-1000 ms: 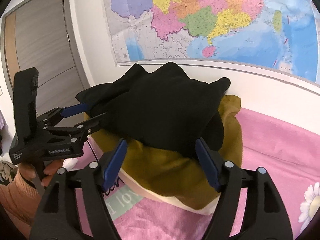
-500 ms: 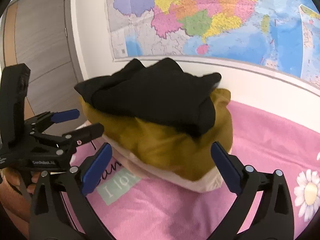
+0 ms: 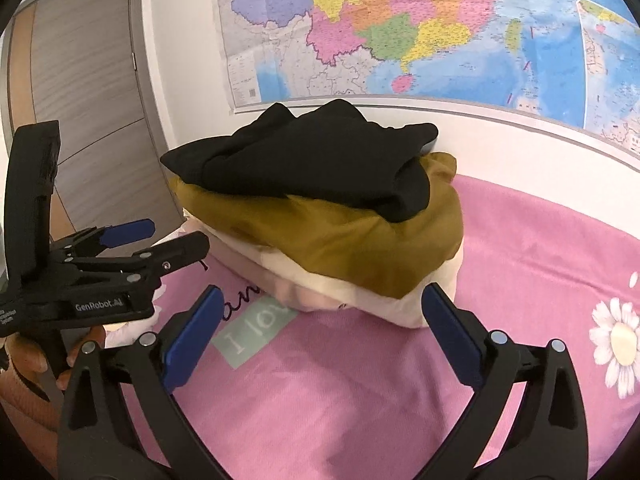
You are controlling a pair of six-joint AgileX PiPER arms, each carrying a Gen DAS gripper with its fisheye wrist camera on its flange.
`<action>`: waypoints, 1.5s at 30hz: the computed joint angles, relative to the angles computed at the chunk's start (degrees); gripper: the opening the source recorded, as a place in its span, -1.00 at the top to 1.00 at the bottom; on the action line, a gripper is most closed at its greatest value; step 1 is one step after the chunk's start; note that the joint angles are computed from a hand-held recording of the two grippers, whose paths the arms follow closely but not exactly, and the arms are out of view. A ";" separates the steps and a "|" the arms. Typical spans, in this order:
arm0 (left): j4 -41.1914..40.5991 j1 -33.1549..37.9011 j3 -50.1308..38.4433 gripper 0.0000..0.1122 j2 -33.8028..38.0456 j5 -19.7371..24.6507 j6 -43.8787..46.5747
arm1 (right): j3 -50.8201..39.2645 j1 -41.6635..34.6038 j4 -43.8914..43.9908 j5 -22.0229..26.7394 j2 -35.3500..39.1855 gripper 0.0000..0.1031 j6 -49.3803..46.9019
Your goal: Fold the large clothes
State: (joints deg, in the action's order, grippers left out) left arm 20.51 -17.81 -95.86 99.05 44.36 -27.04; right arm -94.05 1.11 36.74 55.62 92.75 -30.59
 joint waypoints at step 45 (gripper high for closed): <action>4.99 -3.22 3.73 -0.71 -2.97 1.06 -5.11 | 5.92 -1.73 1.90 -0.50 -4.80 -0.89 -0.66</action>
State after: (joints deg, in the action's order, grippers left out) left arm 25.51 -21.03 -92.13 96.08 45.42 -32.14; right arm -88.13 -0.61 38.63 55.11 87.94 -31.25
